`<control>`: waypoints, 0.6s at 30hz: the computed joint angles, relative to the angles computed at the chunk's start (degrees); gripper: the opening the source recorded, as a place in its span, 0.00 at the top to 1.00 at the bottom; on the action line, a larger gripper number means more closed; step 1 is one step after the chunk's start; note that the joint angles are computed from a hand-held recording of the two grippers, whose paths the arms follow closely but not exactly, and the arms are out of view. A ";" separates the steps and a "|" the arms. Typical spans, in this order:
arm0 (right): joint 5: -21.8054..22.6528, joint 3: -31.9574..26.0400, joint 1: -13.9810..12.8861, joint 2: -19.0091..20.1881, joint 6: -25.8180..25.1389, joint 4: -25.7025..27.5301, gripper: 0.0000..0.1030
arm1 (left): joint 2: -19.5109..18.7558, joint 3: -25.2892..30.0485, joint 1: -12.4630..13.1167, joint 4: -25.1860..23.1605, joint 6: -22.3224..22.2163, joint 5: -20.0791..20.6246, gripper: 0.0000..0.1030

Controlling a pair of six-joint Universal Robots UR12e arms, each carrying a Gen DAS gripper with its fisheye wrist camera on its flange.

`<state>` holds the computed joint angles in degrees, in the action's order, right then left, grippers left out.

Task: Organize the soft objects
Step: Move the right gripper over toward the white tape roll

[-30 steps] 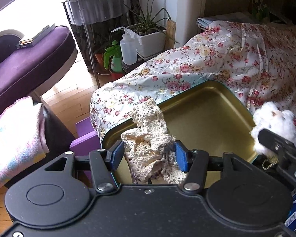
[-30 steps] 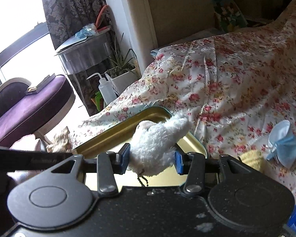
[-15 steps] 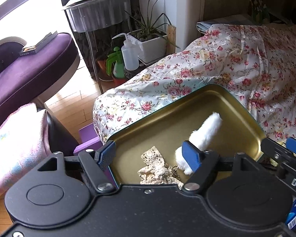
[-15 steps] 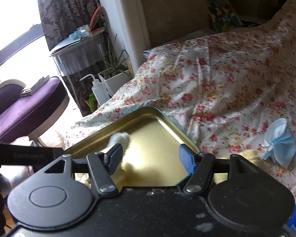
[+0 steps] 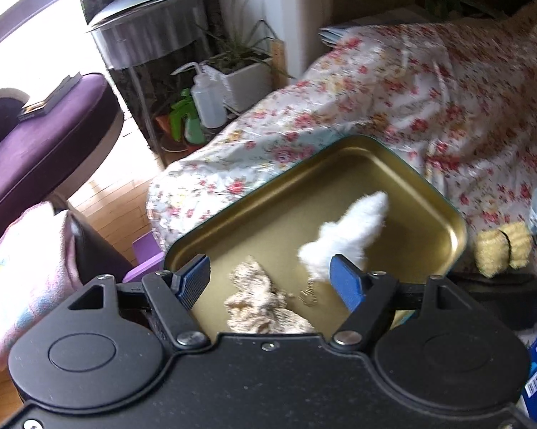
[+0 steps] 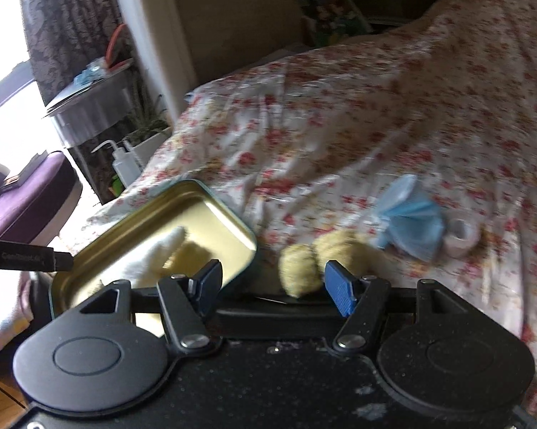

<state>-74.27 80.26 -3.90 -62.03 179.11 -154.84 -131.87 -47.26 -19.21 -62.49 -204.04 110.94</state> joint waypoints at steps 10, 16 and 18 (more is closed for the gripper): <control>-6.76 2.22 -2.81 -1.50 6.63 -2.18 0.37 | -1.30 1.80 -1.01 -1.13 4.43 -7.16 0.31; -10.14 2.35 -4.81 -1.96 12.92 -1.66 0.32 | -1.28 1.61 -1.70 1.17 7.89 -10.50 0.31; -10.06 2.28 -5.45 -2.02 14.89 -1.31 0.32 | -1.43 1.77 -1.97 1.16 9.00 -11.25 0.31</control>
